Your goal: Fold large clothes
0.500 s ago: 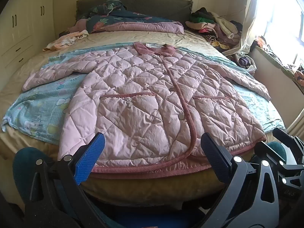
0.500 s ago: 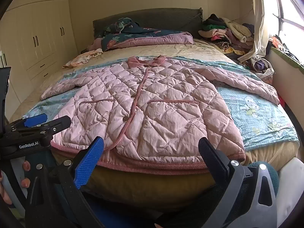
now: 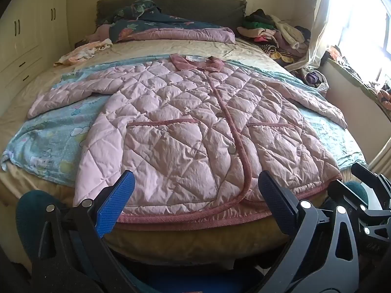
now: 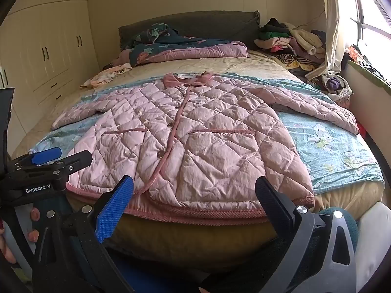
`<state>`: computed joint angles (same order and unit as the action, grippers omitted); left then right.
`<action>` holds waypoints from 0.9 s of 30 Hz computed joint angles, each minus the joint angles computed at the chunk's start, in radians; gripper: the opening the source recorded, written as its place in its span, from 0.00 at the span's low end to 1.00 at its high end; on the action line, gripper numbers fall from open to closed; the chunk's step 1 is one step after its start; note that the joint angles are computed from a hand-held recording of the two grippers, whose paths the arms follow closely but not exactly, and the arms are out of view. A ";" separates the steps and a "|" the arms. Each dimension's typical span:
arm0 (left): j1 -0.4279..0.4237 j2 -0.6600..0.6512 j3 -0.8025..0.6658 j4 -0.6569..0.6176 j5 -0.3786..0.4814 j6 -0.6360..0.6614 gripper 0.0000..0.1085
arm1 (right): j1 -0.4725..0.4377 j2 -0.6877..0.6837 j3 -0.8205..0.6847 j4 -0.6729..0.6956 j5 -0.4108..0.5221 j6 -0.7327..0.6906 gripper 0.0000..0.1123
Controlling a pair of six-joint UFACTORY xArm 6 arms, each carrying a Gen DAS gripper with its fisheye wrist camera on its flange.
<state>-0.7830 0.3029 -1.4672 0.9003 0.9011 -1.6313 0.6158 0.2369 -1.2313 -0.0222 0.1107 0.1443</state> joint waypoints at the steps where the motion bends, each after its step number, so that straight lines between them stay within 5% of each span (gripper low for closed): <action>1: 0.000 0.000 0.000 -0.001 0.000 0.001 0.87 | 0.000 0.001 -0.001 0.001 0.001 -0.001 0.88; 27: 0.000 0.002 -0.003 -0.005 0.002 0.007 0.87 | -0.001 0.002 -0.003 0.009 0.002 -0.008 0.88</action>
